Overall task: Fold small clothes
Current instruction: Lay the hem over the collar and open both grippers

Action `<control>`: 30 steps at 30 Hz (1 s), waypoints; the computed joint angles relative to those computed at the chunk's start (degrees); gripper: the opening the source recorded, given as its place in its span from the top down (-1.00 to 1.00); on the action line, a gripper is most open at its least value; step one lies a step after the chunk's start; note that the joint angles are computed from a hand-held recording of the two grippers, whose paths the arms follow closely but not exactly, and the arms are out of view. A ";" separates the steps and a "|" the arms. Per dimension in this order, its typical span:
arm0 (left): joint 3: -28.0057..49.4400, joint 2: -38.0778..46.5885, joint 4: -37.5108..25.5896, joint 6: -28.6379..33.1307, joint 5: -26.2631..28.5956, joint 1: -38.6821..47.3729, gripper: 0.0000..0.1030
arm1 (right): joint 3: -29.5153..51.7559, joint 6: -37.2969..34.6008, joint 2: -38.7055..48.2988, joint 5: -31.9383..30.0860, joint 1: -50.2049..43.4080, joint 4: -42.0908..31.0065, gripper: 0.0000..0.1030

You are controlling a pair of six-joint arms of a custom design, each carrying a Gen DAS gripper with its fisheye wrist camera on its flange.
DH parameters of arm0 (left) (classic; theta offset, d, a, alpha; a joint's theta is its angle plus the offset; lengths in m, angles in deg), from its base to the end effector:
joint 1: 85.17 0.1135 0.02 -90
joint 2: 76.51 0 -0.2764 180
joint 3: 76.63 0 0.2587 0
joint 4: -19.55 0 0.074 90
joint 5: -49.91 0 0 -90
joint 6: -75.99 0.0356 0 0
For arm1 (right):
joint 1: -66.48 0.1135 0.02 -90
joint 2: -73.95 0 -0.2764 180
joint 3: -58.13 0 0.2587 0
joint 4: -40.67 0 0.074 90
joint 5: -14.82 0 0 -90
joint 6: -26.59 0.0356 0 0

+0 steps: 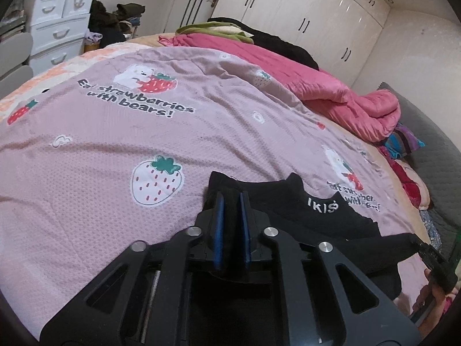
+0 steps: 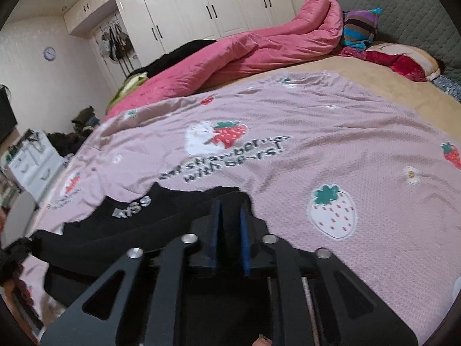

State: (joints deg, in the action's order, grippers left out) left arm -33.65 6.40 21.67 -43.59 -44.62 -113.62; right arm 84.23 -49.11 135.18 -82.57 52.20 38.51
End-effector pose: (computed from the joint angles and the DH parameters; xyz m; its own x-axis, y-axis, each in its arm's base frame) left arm 0.2394 -0.1265 0.1546 -0.6761 -0.1934 -0.7110 0.0992 0.9323 -0.3479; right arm 0.1809 -0.0413 0.1407 -0.5330 0.3884 -0.7517 0.2860 0.9188 0.2720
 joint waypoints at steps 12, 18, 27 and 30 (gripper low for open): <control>-4.09 -10.05 -2.38 -0.30 -5.83 -4.27 0.13 | -5.06 -4.50 -20.92 6.31 6.55 -8.79 0.40; -5.10 -11.05 -4.36 0.82 -8.06 -11.57 0.13 | -3.83 -6.04 -15.22 6.91 13.86 -9.92 0.72; -0.87 1.92 -6.15 5.09 -10.16 -19.07 0.32 | -2.45 -3.51 3.79 11.87 19.95 -2.03 0.77; 0.90 7.25 -6.17 5.40 -10.59 -18.82 0.34 | -1.72 -3.30 9.70 13.18 20.31 0.56 0.77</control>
State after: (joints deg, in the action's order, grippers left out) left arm -32.75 13.65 15.50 -38.19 -55.21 -132.44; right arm 82.51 -52.41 144.88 -69.39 72.51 39.07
